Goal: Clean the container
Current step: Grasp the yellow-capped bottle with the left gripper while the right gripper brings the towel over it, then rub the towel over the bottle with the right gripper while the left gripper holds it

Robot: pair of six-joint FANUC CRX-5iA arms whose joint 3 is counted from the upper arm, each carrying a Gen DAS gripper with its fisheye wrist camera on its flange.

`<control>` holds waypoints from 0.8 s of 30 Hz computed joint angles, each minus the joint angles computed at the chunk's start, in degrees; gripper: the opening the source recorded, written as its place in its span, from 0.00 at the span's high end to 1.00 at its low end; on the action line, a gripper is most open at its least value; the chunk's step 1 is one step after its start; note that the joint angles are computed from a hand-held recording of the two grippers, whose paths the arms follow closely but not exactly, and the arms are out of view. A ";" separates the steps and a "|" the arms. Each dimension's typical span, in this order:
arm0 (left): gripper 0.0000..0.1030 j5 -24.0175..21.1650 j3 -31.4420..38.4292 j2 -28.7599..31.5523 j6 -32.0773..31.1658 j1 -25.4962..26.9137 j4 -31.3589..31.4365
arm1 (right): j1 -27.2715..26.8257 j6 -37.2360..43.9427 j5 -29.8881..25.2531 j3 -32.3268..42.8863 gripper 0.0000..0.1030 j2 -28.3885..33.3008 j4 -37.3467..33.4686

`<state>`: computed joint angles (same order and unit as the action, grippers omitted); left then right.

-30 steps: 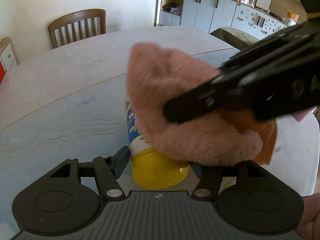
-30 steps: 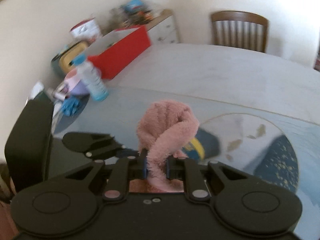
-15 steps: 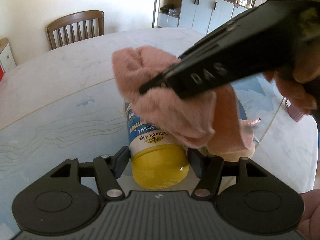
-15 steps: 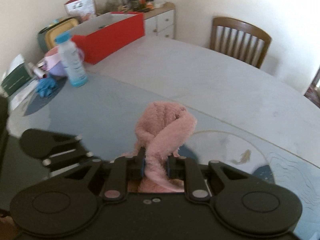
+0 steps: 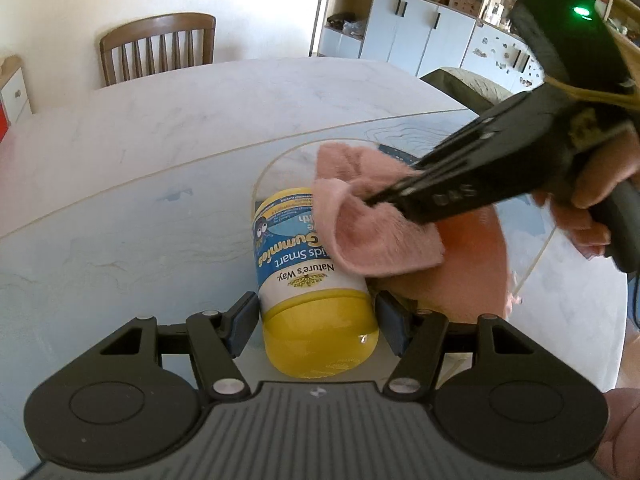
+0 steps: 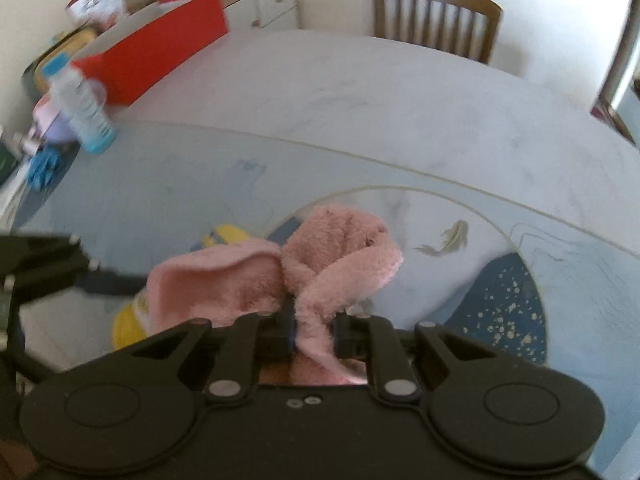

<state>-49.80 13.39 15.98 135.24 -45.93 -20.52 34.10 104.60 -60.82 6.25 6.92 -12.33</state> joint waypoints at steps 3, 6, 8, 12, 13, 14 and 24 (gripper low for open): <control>0.38 1.14 -1.18 -0.61 0.44 1.03 1.34 | -0.01 -1.82 0.86 -0.58 0.86 -1.76 1.08; 0.38 2.60 -2.81 -1.53 1.32 1.59 2.10 | -2.92 2.54 -0.38 0.78 0.86 -4.04 -5.85; 0.38 3.16 -3.47 -1.93 1.76 1.65 2.26 | -4.43 7.60 -3.43 2.48 0.86 -4.80 -11.51; 0.38 2.83 -3.36 -1.98 2.17 1.15 1.46 | -1.73 10.22 -6.53 2.79 0.86 -4.89 -12.67; 0.38 2.67 -3.23 -1.93 2.12 1.12 1.38 | -0.49 9.60 -5.96 2.07 0.84 -5.08 -11.32; 0.38 2.61 -3.22 -1.95 2.22 1.08 1.29 | 0.79 9.09 -4.74 1.08 0.80 -5.33 -9.75; 0.38 4.13 -4.32 -2.59 3.45 1.24 1.43 | 6.61 0.20 4.37 -5.52 0.83 -6.54 4.35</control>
